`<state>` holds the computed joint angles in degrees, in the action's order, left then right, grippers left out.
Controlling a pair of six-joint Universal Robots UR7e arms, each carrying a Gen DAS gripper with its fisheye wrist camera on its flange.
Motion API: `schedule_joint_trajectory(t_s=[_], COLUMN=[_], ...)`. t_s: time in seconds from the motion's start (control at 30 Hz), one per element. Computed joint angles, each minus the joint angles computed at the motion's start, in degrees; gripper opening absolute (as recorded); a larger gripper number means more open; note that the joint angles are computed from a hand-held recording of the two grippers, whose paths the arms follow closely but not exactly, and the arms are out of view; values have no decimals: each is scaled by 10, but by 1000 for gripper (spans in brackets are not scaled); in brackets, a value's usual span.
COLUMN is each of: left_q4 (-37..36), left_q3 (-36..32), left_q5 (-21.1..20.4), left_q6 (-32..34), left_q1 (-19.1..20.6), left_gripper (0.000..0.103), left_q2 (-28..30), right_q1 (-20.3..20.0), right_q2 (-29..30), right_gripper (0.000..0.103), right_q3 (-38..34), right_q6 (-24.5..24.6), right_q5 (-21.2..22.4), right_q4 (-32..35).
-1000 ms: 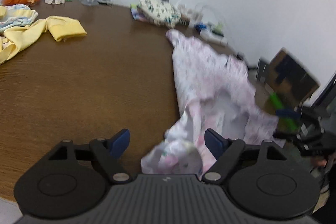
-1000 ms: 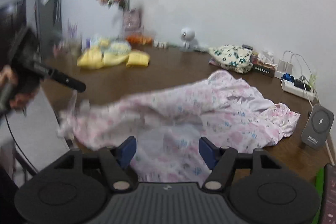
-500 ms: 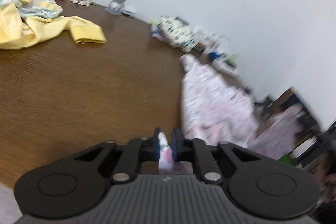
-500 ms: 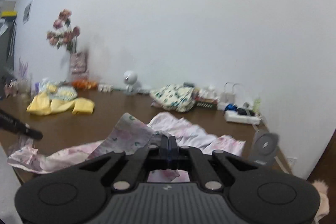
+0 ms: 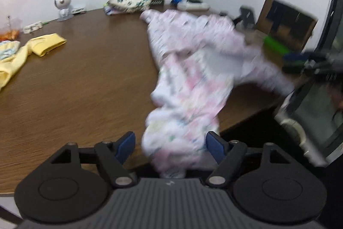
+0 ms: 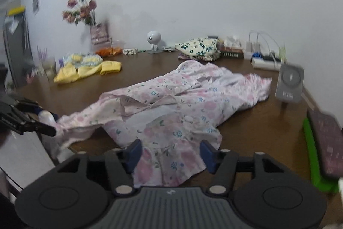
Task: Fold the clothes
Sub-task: 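Lift the dress high with both tools and shake it out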
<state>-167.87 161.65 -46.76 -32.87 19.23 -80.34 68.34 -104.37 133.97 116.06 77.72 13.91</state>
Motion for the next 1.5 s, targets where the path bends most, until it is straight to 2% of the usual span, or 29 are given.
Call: schedule_joint_trajectory(t_s=[0.03, 0.07, 0.1, 0.13, 0.17, 0.2, 0.23, 0.3, 0.37, 0.47, 0.53, 0.6, 0.63, 0.7, 0.77, 0.83, 0.93, 1.03, 1.13, 1.27, 1.3, 1.37, 1.5], left_q4=[6, -7, -20, -32, -51, -66, -72, -92, -131, -272, -380, -451, -467, -483, -489, -484, -461, -385, -309, -258, -245, -247, -353], left_q3=[1, 2, 1, -5, -8, -14, -22, -42, -61, -83, -107, -132, -146, -171, -189, -202, -215, -246, -316, -446, -482, -544, -609], left_q5=[2, -3, -12, -28, -36, -39, -31, -8, 18, 69, 89, 93, 91, 90, 93, 93, 87, 48, -1, -73, -72, -50, -41], left_q6=[-3, 3, 11, 21, 28, 35, 41, 58, 88, 179, 259, 316, 333, 354, 363, 362, 354, 319, 313, 376, 393, 447, 596], left_q1=[0, 4, 12, 27, 39, 48, 50, 58, 58, 26, 10, -6, -12, -22, -32, -34, -17, 45, 129, 211, 217, 209, 156], left_gripper=[55, 45, 20, 9, 9, 9, 8, 7, 7, 7, 7, 7, 7, 7, 7, 7, 7, 5, 3, 2, 2, 2, 2], left_q2=[-1, -2, -4, -7, -5, -2, 1, 1, -6, 25, 54, 74, 77, 74, 65, 58, 59, 71, 116, 184, 198, 222, 227], right_q1=[14, 26, 33, 38, 51, 64, 77, 106, 145, 208, 233, 254, 264, 273, 285, 299, 316, 314, 309, 316, 320, 340, 374], right_q2=[15, 30, 49, 69, 91, 108, 125, 139, 119, 49, 5, -29, -42, -49, -57, -65, -56, -5, 86, 215, 241, 285, 306], right_gripper=[67, 67, 65, 58, 48, 18, 1, 1, 0, 0, 0, 0, 0, 0, 0, 0, 0, 1, 0, 0, 0, 0, 0], right_q3=[-7, -14, -25, -36, -49, -57, -64, -70, -63, -28, 14, 47, 60, 71, 65, 51, 11, -45, -116, -212, -237, -282, -315], right_q6=[9, 17, 26, 35, 47, 56, 64, 83, 75, 2, -59, -116, -142, -186, -203, -196, -180, -159, -146, -168, -173, -195, -261], right_q5=[21, 41, 50, 57, 78, 96, 113, 144, 163, 148, 111, 58, 28, -9, -21, -10, 44, 100, 143, 166, 167, 166, 116], right_q4=[-7, -12, -12, -11, -11, -20, -30, -69, -130, -264, -375, -483, -535, -590, -592, -564, -482, -395, -336, -353, -359, -398, -502])
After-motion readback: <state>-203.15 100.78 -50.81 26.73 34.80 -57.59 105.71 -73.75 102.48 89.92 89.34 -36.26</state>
